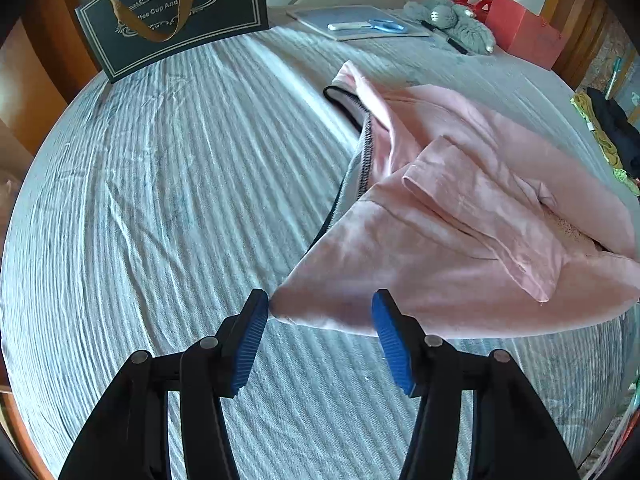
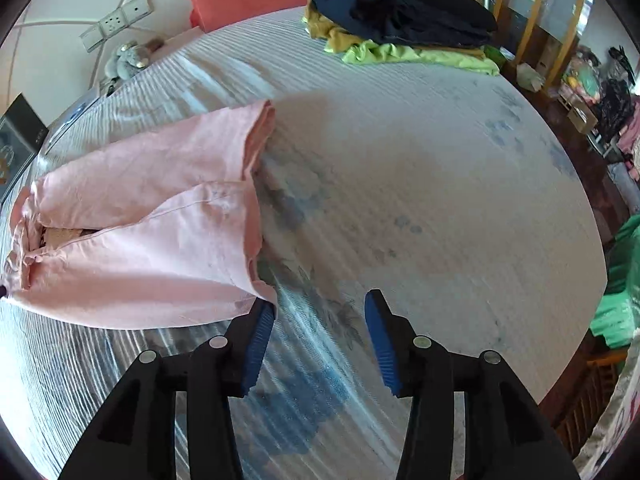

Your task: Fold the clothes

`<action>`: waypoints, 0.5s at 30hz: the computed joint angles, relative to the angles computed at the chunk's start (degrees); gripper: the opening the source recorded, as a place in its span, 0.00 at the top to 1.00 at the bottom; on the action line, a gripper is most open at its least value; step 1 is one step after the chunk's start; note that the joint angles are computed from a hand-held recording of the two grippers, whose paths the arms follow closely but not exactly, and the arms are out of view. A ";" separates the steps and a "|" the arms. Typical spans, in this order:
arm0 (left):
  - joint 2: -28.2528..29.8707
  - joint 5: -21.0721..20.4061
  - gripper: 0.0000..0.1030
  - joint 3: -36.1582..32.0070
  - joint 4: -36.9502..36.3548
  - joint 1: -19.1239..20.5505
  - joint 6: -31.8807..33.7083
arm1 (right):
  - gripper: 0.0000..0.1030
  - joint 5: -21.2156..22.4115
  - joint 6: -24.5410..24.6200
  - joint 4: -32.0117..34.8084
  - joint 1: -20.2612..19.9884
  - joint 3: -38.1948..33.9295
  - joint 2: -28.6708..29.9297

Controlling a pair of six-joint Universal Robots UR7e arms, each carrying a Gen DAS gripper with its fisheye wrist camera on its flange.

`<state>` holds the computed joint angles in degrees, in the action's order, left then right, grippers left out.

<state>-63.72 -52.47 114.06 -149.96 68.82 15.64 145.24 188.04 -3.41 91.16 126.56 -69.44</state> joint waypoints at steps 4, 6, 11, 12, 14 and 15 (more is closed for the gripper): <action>-0.68 -2.79 0.45 0.35 -0.24 -2.17 3.65 | 0.57 7.23 -6.93 -4.11 7.73 -4.19 3.29; 0.14 -3.00 0.45 -0.26 -0.09 -2.47 3.86 | 0.55 13.91 -10.95 -7.67 10.32 -6.51 4.52; 2.61 -3.38 0.45 -2.81 0.91 -2.21 3.95 | 0.57 4.16 -10.92 -1.62 10.60 -9.94 4.00; 2.97 -3.98 0.45 -3.13 0.89 -2.10 3.99 | 0.66 0.25 -11.05 0.30 10.24 -11.13 5.02; 3.63 -5.33 0.45 -3.90 1.11 -1.90 5.26 | 0.78 -8.01 -9.43 3.31 9.25 -14.23 8.89; 3.96 -5.71 0.45 -4.04 0.96 -1.91 6.24 | 0.79 -10.60 -9.64 4.07 9.29 -16.08 11.86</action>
